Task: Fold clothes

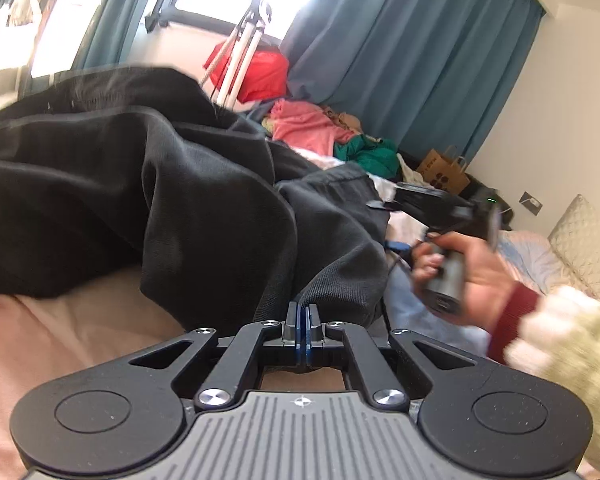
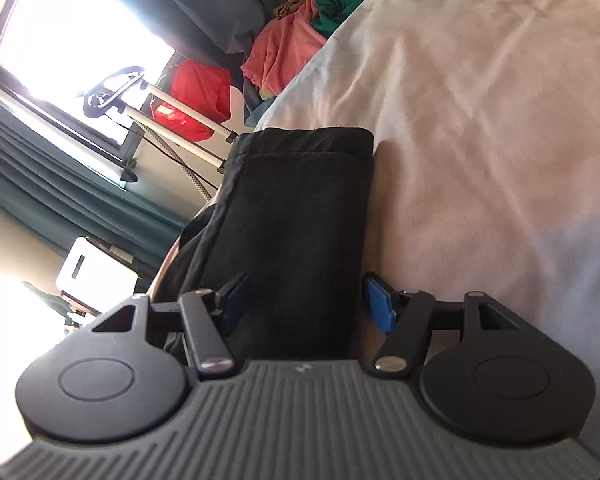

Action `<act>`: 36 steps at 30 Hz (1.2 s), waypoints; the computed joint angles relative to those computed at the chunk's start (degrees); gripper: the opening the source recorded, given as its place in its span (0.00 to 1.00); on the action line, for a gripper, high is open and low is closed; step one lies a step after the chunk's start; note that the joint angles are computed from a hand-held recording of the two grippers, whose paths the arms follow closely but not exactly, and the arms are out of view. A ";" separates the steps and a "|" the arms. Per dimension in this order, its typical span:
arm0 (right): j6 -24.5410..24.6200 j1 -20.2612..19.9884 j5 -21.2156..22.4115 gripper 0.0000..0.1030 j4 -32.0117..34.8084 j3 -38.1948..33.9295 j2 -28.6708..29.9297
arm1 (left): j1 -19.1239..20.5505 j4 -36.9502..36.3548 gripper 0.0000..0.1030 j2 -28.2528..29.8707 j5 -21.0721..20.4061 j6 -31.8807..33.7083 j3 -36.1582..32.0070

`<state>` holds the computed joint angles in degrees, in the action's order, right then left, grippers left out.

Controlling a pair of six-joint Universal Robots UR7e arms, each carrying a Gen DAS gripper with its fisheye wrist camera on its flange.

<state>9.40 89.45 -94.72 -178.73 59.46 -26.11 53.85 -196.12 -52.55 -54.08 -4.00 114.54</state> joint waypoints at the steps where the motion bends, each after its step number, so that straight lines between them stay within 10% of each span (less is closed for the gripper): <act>1: -0.67 -0.21 0.20 0.62 -0.04 -2.95 2.01 | 0.50 0.69 0.02 0.35 -0.45 -0.42 -0.54; 2: -1.22 -0.26 0.40 0.59 -0.78 -5.27 3.57 | 0.85 1.08 0.02 0.62 -0.87 -0.33 -0.97; 4: -3.27 -0.04 -0.11 0.15 -0.75 -9.31 5.89 | 1.45 1.40 0.02 1.06 -1.90 0.37 -1.67; 17: -14.66 3.19 -14.64 0.08 -31.65 17.76 -11.71 | -0.06 -3.88 0.02 0.94 -6.42 5.49 1.37; 21: -8.75 2.11 -21.77 0.08 -40.29 31.00 -20.43 | -1.45 -3.19 0.02 1.01 -7.54 4.22 2.75; 27: 1.78 -1.19 -26.69 0.08 -33.08 45.17 -30.36 | -2.86 1.91 0.03 2.26 -4.01 1.15 2.97; 30: 13.10 -4.61 -22.46 0.09 -25.14 48.27 -33.01 | -2.10 2.42 0.05 3.19 -3.84 -0.25 2.78; 36: 20.67 -7.41 -14.99 0.11 -25.33 50.20 -33.51 | -1.69 1.20 0.14 2.39 -4.89 -0.08 4.00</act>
